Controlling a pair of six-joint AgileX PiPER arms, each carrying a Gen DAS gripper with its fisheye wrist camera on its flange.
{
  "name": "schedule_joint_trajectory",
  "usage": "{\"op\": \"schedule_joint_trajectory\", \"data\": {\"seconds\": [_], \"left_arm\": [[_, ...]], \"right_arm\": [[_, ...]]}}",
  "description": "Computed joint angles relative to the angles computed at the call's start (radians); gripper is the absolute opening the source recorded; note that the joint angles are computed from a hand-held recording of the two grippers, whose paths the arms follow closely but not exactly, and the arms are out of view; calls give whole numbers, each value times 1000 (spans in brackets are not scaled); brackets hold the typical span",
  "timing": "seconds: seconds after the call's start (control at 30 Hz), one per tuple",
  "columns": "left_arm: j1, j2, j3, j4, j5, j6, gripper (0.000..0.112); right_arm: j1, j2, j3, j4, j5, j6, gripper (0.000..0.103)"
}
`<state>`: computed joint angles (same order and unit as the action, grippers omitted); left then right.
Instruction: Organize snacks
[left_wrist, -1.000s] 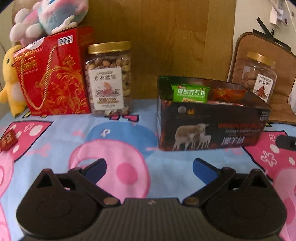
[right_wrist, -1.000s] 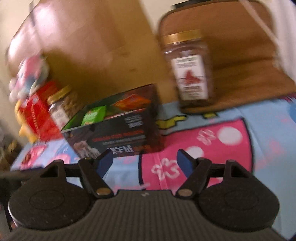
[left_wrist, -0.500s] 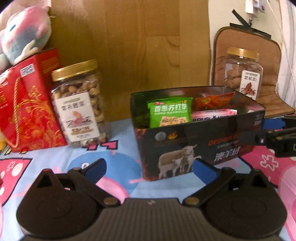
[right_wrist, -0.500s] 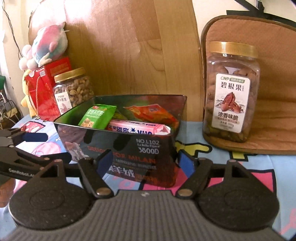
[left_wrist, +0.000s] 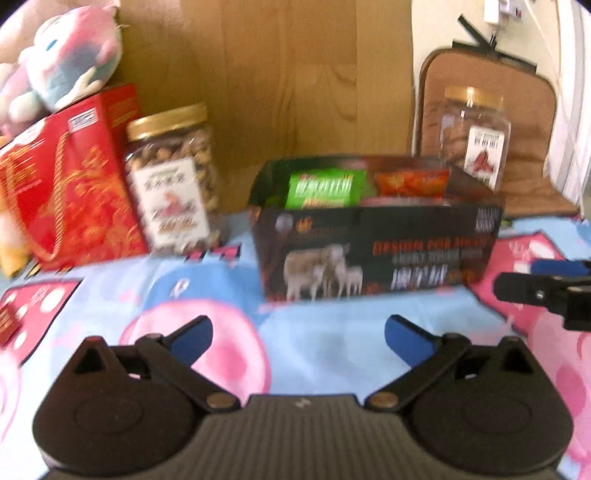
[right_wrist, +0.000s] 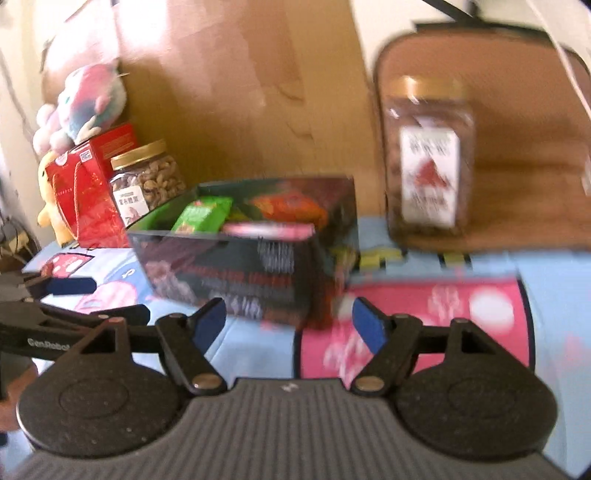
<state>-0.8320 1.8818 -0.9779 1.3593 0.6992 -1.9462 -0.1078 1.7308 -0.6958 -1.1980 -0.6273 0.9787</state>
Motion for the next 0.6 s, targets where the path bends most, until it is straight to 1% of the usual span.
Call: {"op": "schedule_joint_trajectory", "data": {"seconds": [0.13,0.2,0.33,0.4,0.5,0.6], "left_arm": [[-88,-13,5,-116,104,28,103],[-132,-35,32,-130,138,-7,103],[-215,-72,75,-169,214,-50,103],[-247,-83,84,-204,251,-50,103],[-281,-109,108,-227,272,-64,103],[-311,-133,125,-251,306,-73,103]], "right_arm": [[2,-100,122,-7,37,127,78],[6,-148,180,8,46,179,78],[34,-258,306,108,55,165,78],[65,-319,356,152,81,137,78],[118,-374,399,198,125,123,79],[164,-404,416,216,169,163,88]]}}
